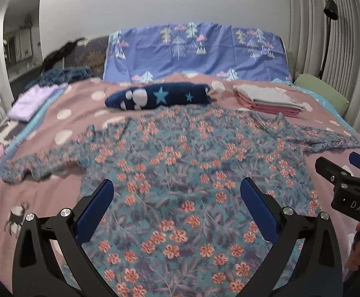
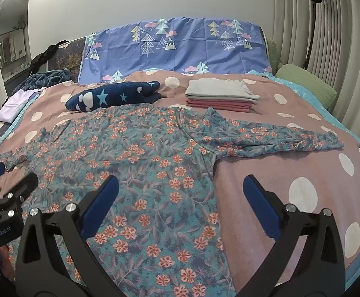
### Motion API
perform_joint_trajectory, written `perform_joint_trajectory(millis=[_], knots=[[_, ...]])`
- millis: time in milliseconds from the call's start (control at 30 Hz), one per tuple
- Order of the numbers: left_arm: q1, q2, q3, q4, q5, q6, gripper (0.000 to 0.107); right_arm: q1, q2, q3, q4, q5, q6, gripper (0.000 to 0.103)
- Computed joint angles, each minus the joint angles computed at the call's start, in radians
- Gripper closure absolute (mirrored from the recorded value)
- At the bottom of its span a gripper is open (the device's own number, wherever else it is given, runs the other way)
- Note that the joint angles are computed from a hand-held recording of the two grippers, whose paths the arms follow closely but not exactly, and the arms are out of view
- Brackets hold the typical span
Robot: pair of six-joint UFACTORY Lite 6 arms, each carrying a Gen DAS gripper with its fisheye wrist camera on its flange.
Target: Fold small clothes
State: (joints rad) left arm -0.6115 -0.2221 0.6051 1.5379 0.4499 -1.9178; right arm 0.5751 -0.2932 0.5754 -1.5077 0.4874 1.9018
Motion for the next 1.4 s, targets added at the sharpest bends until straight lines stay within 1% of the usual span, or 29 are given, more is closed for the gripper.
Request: perform_joint_trajectory(millis=[67,300,500,633,800,1100,1233,1400], knots=[[0.005,0.005,-0.001,-0.003,-0.012,0.009,0.005,-0.001,0.007,0.007,-0.002,0.001,-0.001,0.002],[-0.006,0.010,-0.010,0.025,-0.001,-0.011,0.005,-0.002,0.018,0.012,0.000,-0.002,0.006,0.002],[-0.007,0.021,-0.013,0.045,-0.023,-0.018,0.005,-0.007,0.031,0.017,-0.003,-0.004,0.011,0.002],[-0.010,0.028,-0.013,0.048,-0.022,-0.016,0.005,-0.007,0.056,0.033,0.026,-0.005,-0.021,0.002],[-0.011,0.026,-0.017,0.062,-0.019,-0.030,0.005,-0.021,0.078,0.039,0.043,-0.036,-0.037,0.002],[0.014,0.032,-0.026,0.092,-0.054,-0.041,0.005,-0.027,0.102,0.055,0.083,-0.038,-0.072,0.002],[0.018,0.057,-0.013,0.077,-0.052,-0.025,0.005,-0.033,0.109,0.061,0.097,-0.044,-0.087,0.002],[0.029,0.065,-0.013,0.077,-0.072,-0.015,0.005,-0.030,0.110,0.060,0.092,-0.041,-0.080,0.002]])
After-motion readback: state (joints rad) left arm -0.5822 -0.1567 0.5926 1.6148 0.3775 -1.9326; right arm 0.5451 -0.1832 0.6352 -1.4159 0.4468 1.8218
